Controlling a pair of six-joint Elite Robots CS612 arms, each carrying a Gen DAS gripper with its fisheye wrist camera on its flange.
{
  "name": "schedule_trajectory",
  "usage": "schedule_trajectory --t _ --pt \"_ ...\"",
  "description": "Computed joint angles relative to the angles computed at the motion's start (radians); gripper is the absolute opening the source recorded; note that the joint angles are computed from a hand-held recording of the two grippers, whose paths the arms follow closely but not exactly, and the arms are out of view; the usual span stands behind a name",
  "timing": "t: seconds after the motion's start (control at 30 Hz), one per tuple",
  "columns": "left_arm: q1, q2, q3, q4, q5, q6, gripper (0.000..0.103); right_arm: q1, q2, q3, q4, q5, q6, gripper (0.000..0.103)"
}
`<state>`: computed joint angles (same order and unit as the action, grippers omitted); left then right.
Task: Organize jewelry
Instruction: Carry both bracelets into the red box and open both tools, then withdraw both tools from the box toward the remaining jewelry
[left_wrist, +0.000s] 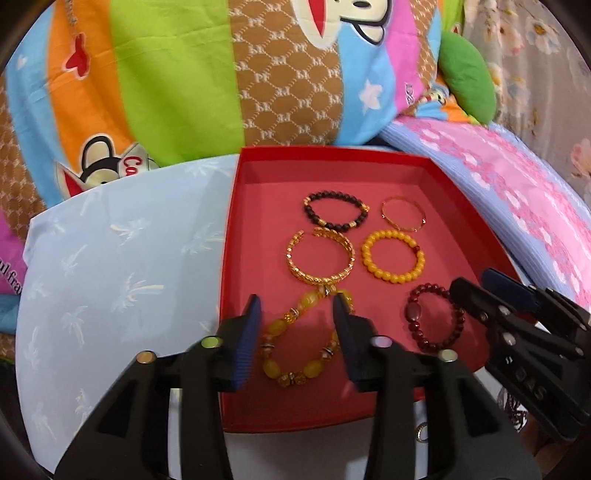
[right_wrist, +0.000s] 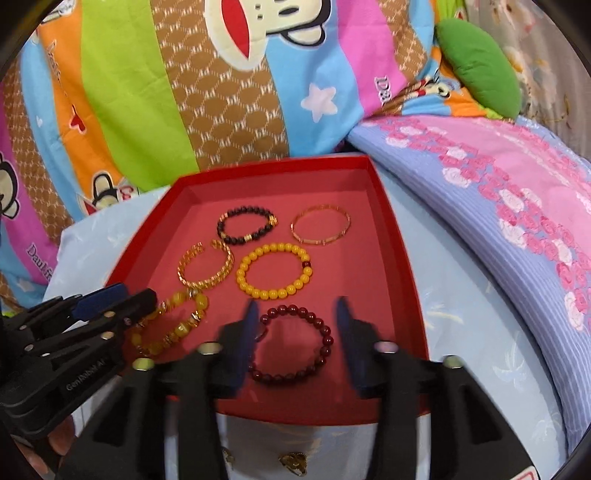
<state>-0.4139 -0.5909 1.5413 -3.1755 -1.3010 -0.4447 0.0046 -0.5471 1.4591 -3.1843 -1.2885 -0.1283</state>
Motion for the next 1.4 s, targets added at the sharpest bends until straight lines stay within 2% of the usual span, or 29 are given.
schedule_trajectory --t 0.53,1.1,1.4 --pt "-0.030 -0.037 0.053 -0.026 0.034 0.006 0.039 -0.009 -0.050 0.092 -0.063 0.035 0.016 0.046" --pt "-0.092 -0.095 0.174 -0.082 0.027 -0.014 0.040 -0.045 -0.128 0.266 -0.147 0.056 0.029 0.046" --pt "-0.117 -0.105 0.221 -0.096 0.006 -0.046 0.042 -0.065 -0.154 0.343 -0.163 0.058 0.010 0.046"
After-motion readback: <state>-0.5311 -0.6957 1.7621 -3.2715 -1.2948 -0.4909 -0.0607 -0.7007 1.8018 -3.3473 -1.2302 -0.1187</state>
